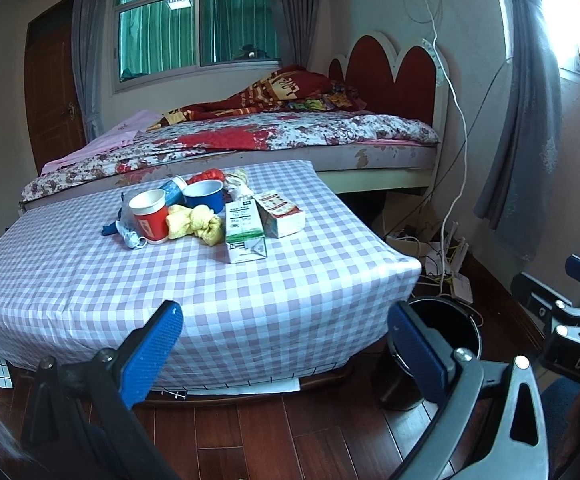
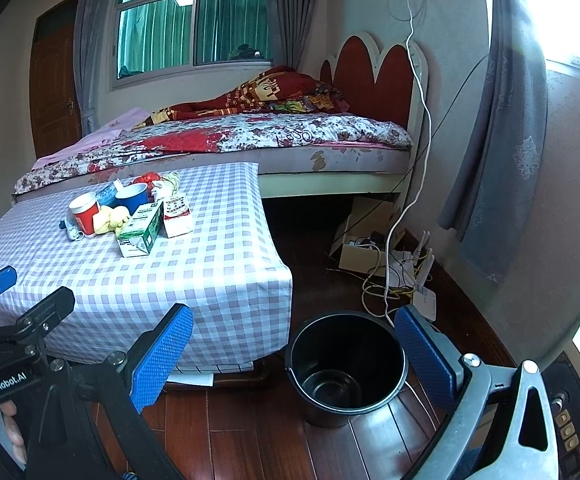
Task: Collect trash
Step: 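Move both tools toward the items on the gingham table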
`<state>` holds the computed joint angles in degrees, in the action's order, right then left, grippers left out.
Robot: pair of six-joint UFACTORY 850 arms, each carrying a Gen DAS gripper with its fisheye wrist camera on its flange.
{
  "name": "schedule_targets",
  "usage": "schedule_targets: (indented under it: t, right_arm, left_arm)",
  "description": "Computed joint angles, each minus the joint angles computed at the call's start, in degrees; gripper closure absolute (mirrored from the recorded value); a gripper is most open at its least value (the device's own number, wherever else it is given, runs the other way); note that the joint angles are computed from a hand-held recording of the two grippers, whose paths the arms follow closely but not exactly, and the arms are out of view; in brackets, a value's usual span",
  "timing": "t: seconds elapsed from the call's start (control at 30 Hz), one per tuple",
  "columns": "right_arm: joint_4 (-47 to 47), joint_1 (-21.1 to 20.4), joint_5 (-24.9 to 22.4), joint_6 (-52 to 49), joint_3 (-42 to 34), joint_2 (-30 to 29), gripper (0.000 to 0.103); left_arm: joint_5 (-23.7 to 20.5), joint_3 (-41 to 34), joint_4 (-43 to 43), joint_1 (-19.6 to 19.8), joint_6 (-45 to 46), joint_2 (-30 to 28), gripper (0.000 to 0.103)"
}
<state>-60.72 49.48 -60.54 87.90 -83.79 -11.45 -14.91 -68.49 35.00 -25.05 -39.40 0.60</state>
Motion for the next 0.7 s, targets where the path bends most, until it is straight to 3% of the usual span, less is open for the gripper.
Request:
schedule_targets:
  t: [0.27, 0.47, 0.7]
  right_arm:
    - [1.1, -2.8, 4.4, -3.6, -2.7, -3.1, 0.001]
    - [3.4, -5.8, 11.0, -8.9, -8.0, -8.2, 0.001]
    - [9.2, -9.7, 18.2, -18.3, -19.1, -17.4, 0.015]
  left_arm:
    - [0.8, -1.8, -5.5, 4.0, 6.3, -3.9, 0.001]
    - [-0.9, -6.1, 1.0, 7.0, 0.2, -9.1, 0.001]
    - [0.7, -13.1, -14.8, 11.2, 13.6, -15.8, 0.002]
